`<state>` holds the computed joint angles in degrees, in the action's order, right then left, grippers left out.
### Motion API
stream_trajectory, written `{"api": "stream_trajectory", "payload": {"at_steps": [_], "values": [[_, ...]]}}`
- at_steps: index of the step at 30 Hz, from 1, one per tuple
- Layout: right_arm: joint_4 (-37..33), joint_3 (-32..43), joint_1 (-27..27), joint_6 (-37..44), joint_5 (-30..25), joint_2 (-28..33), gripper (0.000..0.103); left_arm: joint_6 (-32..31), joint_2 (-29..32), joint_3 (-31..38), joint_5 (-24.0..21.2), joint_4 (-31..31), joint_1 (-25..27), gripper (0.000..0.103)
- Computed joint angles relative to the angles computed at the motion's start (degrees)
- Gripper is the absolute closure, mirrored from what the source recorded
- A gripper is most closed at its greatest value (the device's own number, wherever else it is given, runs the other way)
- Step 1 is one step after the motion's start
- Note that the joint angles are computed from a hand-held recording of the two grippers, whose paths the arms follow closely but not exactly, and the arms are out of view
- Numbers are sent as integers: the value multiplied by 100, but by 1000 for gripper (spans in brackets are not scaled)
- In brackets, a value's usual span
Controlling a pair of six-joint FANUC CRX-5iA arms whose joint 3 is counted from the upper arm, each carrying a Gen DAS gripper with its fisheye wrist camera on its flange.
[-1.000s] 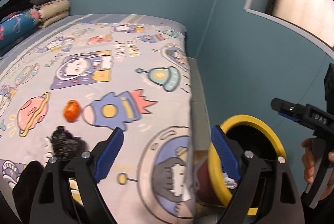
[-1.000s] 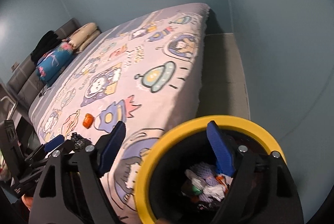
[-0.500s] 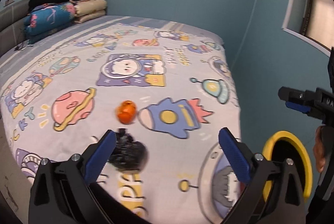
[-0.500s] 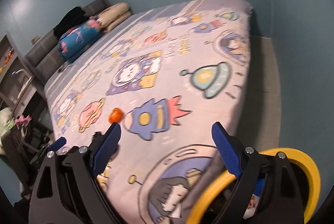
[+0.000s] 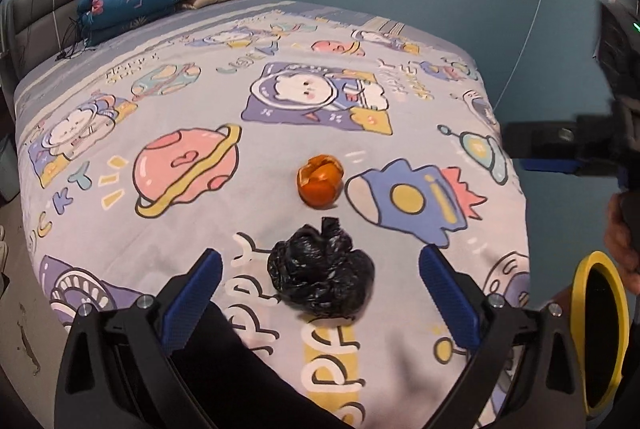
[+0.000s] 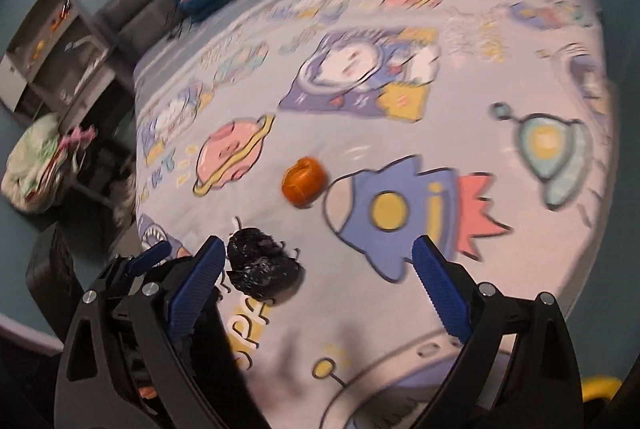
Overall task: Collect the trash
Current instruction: 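Move both tools back over the black bag and orange peel, then grasp the black plastic bag with the left gripper while the right grasps the orange peel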
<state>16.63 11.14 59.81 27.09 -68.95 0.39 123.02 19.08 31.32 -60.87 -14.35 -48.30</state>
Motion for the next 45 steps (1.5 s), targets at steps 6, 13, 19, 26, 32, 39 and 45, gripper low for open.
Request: {"api": "stream_trajectory", "payload": {"at_steps": [6, 13, 19, 26, 32, 39, 45], "values": [[-1225, 1174, -715, 922, -420, 1066, 13, -72, 120, -120, 232, 385, 178, 8], [-2149, 2373, -1238, 1539, -1029, 2079, 13, -178, 4, -718, 1066, 1121, 506, 8], [-2278, 3182, -1354, 1709, -1620, 2751, 14, -404, 188, -591, 994, 1222, 519, 9], [-2180, 3683, -1335, 1728, -1996, 3186, 22, -678, 286, -715, 1051, 1732, 641, 31], [-2118, 4151, -1278, 1744, -2405, 3563, 39, -844, 373, -774, 1018, 2044, 719, 64], [-2011, 4188, -1256, 1531, -2418, 3573, 60, -880, 192, -1004, 1190, 2100, 719, 71], [-1791, 4075, -1146, 1427, -2277, 3424, 63, -1227, -168, -1363, 1434, 2384, 779, 71]]}}
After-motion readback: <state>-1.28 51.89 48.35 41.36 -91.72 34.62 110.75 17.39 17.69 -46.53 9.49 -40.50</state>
